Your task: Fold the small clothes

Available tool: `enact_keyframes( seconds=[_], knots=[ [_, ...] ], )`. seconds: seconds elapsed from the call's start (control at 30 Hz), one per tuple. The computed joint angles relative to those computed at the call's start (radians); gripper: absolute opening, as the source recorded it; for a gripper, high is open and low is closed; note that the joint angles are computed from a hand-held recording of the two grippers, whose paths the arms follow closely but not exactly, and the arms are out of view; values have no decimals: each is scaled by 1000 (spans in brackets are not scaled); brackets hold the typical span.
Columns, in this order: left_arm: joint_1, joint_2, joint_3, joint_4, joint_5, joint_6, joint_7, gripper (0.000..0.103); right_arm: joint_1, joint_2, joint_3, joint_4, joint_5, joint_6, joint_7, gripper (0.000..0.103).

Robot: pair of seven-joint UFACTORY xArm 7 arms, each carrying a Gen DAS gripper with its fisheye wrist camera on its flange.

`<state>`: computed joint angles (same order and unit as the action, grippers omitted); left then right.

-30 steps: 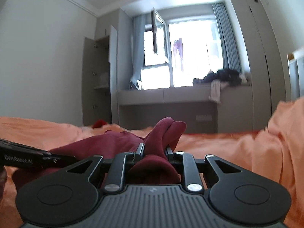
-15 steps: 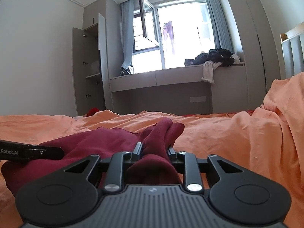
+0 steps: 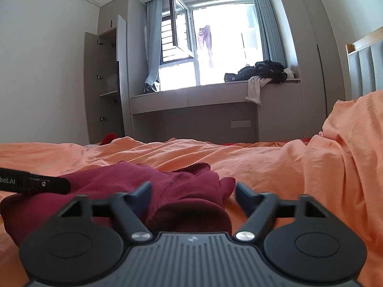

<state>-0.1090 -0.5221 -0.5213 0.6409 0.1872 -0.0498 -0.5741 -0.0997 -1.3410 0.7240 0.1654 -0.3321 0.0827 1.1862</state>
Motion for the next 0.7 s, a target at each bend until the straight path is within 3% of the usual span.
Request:
enact_keyframes(
  seconds=[0.13,0.27,0.53,0.7],
  knots=[
    [33,-40,-33,-8,-4,26,-39,88,49,-23,6,13,-9,89,-10,102],
    [82,-110,-83,-19,7,51,-96,100,112,-71,6,13,-18,180,17,103],
    [64,-267,-89,-58,38,115,-141,102,198,-197,7,26,-62,301,58,103],
    [18,-386,-69,-101,50,152,-151,102,284,-261,48,55,-77,420,56,103]
  ],
)
